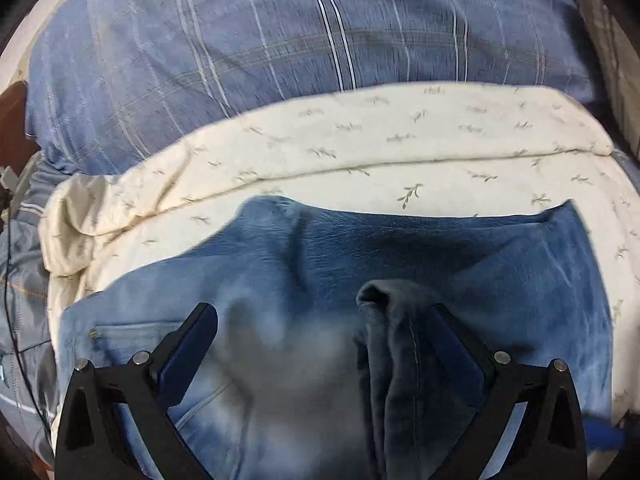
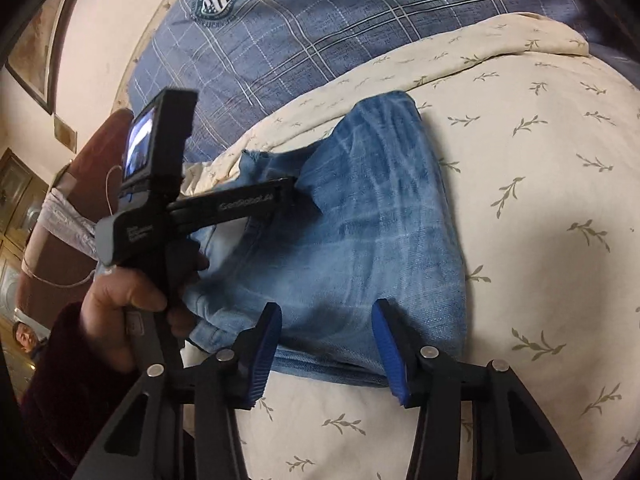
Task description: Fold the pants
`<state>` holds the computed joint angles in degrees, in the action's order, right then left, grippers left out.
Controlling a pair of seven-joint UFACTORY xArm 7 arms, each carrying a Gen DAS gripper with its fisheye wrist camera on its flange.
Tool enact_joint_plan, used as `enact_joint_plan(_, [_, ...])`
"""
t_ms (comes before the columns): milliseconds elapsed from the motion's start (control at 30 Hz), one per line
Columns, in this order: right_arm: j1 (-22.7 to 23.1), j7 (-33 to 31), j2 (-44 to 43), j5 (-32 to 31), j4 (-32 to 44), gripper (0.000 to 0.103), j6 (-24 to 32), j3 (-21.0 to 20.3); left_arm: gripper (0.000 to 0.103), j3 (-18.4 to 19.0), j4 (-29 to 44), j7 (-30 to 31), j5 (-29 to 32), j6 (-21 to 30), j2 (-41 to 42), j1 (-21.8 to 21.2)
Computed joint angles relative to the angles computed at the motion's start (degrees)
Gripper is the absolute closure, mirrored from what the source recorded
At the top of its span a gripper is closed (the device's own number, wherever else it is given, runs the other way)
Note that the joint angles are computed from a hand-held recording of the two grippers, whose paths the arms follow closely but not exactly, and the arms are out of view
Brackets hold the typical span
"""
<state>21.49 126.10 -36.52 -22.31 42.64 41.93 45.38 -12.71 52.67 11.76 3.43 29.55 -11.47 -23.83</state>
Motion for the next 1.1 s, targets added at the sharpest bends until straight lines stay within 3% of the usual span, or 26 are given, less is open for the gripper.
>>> enact_joint_plan(67, [-0.7,2.1,-2.8,-0.7,-0.7,0.052,0.0,0.5,0.000,1.4,-3.9,3.3,-2.0,-3.2,-4.5,-0.7])
enact_joint_plan(233, [-4.0,-0.7,-3.4,-2.0,3.0,0.052,8.3,2.0,0.000,4.2,-9.6,10.5,-6.1,-4.6,-12.2,-2.5])
enact_joint_plan(367, [-5.6,-2.0,-3.8,-3.0,1.8,0.052,6.6,-0.3,0.000,3.5,-12.4,12.1,-4.8,-4.1,-15.3,-1.3])
enact_joint_plan(633, [-6.1,-1.4,-3.1,-0.8,-7.8,0.052,-10.7,-8.1,0.000,1.0,-15.3,10.9,-0.3,-3.5,-15.7,1.7])
enact_joint_plan(733, [-6.3,-1.5,-3.9,0.5,-11.6,0.051,-17.7,-9.3,0.000,1.9,-15.0,10.4,-1.3,-2.9,-14.8,1.1])
enact_joint_plan(833, [-7.6,-0.6,-6.2,2.1,-13.0,0.051,-19.4,-7.6,0.000,2.2,-14.7,10.3,-1.6,-2.0,-15.4,1.0])
enact_joint_plan(1100, [-10.7,-4.4,-4.1,1.0,-4.6,0.050,-11.9,-0.8,0.000,6.4,-17.4,12.8,-5.4,-2.1,-23.4,0.4])
